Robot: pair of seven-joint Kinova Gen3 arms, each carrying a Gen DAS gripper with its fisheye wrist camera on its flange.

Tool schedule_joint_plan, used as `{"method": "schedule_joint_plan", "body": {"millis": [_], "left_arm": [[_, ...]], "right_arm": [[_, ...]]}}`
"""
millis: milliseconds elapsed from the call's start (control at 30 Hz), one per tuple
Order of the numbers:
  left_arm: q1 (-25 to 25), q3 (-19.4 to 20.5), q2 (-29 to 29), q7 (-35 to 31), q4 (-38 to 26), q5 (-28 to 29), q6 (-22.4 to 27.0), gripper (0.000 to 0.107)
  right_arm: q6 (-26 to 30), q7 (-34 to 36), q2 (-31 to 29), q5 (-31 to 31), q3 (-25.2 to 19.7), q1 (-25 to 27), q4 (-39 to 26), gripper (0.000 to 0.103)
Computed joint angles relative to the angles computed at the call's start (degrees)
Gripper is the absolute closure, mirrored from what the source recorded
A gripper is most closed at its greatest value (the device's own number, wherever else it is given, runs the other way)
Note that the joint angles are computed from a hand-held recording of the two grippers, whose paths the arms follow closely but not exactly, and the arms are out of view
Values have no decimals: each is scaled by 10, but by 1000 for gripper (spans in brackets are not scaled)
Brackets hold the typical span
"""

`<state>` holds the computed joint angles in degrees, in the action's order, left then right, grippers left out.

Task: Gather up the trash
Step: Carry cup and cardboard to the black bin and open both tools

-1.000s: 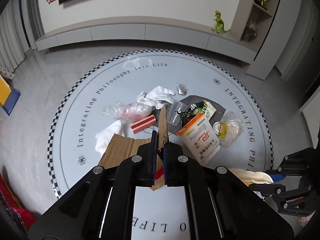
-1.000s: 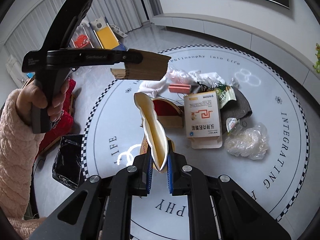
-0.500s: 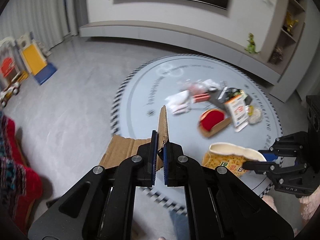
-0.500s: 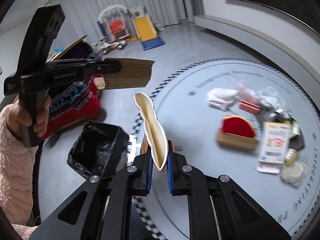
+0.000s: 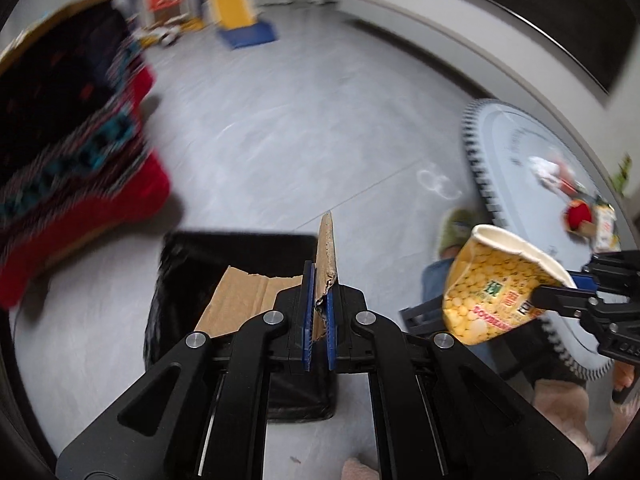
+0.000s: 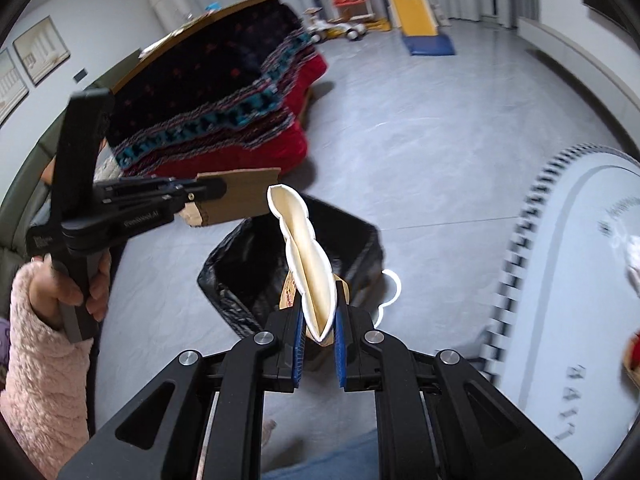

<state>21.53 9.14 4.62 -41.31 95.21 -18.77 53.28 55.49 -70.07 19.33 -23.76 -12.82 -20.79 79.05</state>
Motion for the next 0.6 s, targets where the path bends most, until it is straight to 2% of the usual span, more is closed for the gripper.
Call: {"method": "schedule_joint_plan", "body": {"millis": [167,200,233,267,300,367,467,600], "left_arm": [[-44,-27,-15,38,89,26,-26,103],[-52,-31,-12,46,99,26,-26,103],[-62,-30,-9,52,107,25,-21,89],[-61,-35,-1,67,108,19,-10,41],[-61,-36,0,89,116,6,-7,11],[-57,-35,-10,124,135,-26,-18,11],[-59,-31,-13,144,139,-41,-8,11],[-57,-23,-21,173,139,-61,-8,11]], "right_arm": [[7,-46,77,24,-10,-62,-68,88],[14,-55,96,23,-15,-70,-89,76],[12,-73,107,31,-9,-83,-101,63],[1,-95,110,43,3,-101,-105,42],[-1,-109,117,56,4,-108,-114,41],[12,-120,126,68,3,-112,-126,41],[-6,-130,113,97,8,-122,-105,41],[-6,-113,105,84,-6,-96,-86,41]]}}
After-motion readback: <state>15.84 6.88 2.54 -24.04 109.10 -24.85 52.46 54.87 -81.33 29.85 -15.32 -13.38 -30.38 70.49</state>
